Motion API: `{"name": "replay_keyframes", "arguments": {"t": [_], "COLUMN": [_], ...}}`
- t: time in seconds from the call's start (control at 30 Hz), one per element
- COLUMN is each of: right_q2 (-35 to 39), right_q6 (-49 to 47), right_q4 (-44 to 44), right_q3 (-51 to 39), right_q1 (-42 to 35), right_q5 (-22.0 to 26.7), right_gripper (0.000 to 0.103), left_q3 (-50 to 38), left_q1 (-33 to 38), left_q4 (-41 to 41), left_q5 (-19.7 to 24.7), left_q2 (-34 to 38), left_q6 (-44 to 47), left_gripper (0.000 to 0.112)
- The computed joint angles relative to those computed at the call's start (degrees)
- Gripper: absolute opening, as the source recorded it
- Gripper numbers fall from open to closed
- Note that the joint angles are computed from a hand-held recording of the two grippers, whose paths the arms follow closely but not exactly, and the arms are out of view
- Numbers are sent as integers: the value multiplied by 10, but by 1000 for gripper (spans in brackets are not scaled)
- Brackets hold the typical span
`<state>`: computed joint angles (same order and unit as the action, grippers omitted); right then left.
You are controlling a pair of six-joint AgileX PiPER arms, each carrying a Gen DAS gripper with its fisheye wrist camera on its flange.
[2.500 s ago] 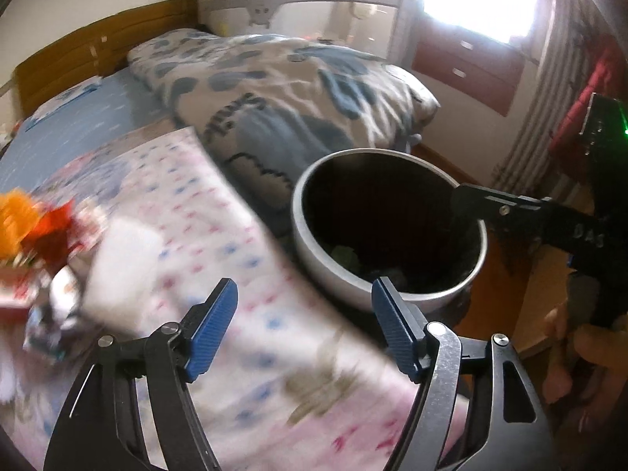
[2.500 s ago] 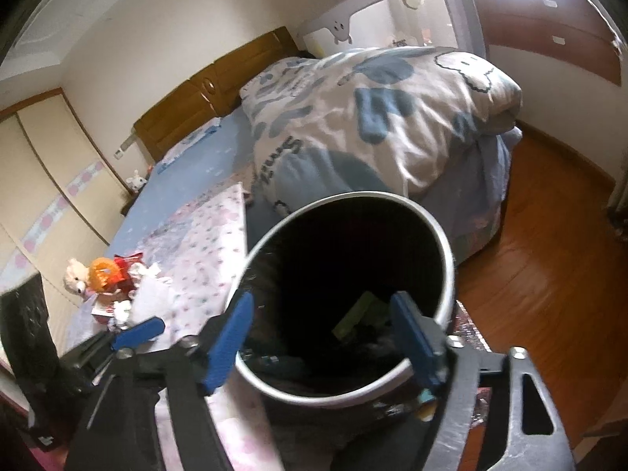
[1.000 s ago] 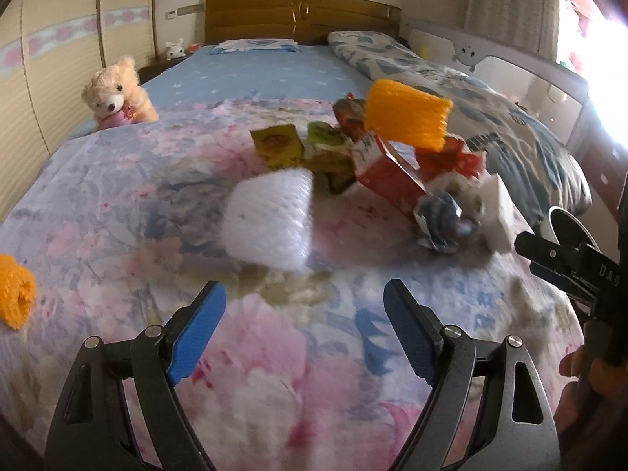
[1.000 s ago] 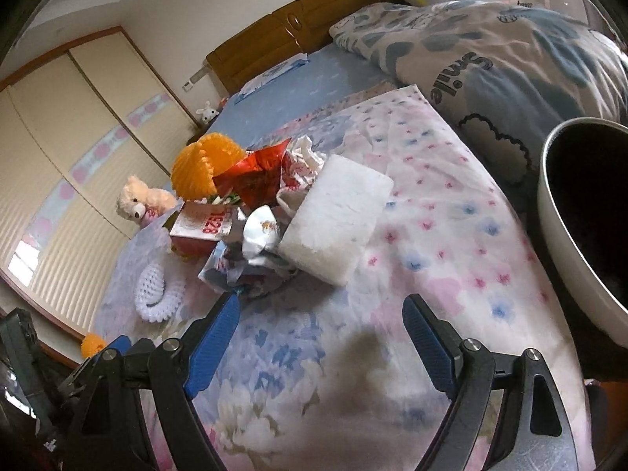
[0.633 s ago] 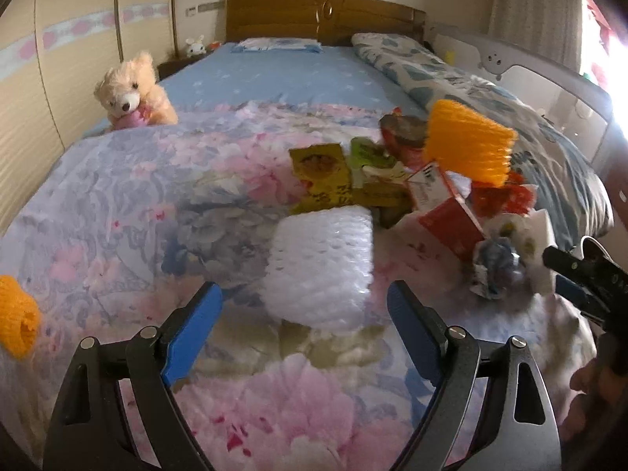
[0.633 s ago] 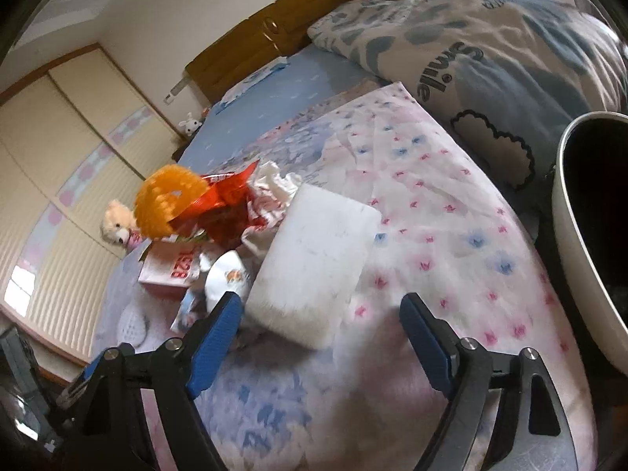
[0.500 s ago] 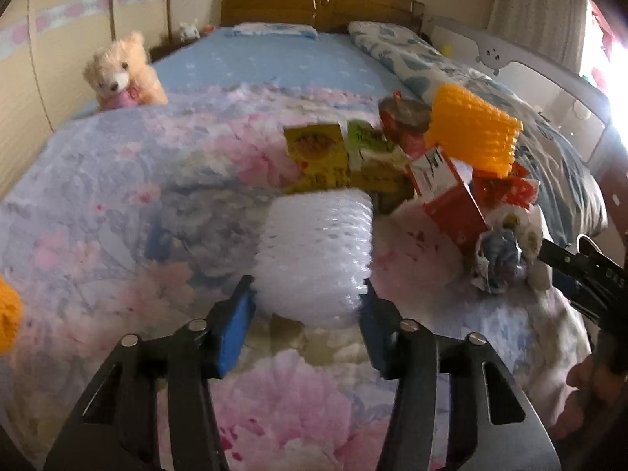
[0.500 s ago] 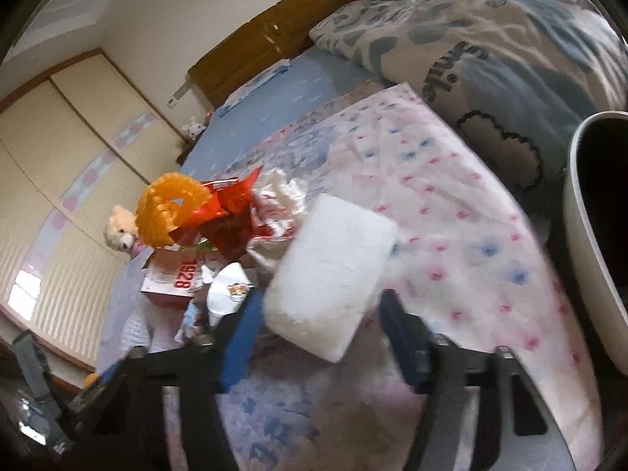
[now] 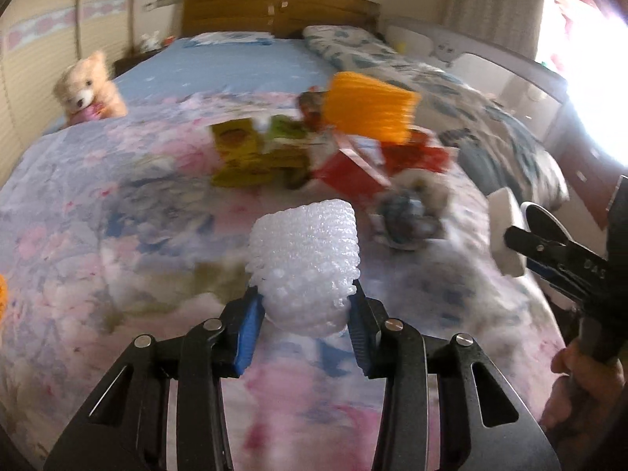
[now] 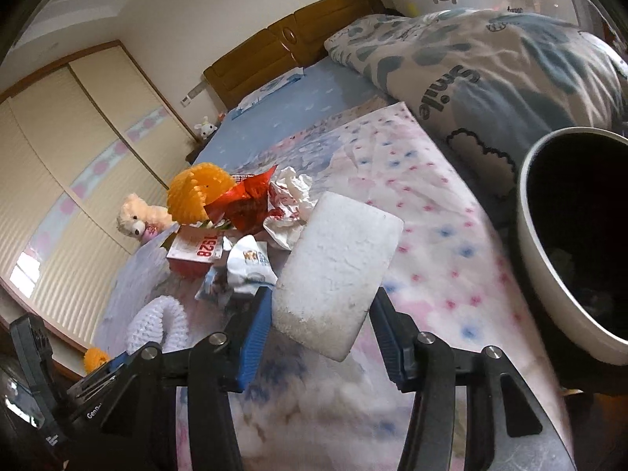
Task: Collect trash
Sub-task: 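Grasp the white foam net with the left tool while the right tool grasps the white sponge, then move both items over the bin and open both tools to drop them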
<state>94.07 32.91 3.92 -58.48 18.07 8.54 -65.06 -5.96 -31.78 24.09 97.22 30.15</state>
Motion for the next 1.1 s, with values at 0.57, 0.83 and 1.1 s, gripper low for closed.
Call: {"name": "replay_keyframes", "arguments": {"t": [0.57, 0.83, 1.1], "right_q2": [-168, -222, -239], "right_q6": [61, 8, -113], "right_q4": [-97, -65, 34], "right_q3": [135, 159, 163], "right_q1": [-44, -95, -156], "right_q5": [32, 55, 65], "right_gripper": [51, 52, 52], "left_q3": [-14, -61, -107], "left_q1": [-129, -168, -209], "left_q4": [-3, 16, 47], "left_q5": [28, 48, 57], "left_q2": [-23, 2, 25], "left_q6": [16, -9, -48], "left_gripper": [37, 37, 37]}}
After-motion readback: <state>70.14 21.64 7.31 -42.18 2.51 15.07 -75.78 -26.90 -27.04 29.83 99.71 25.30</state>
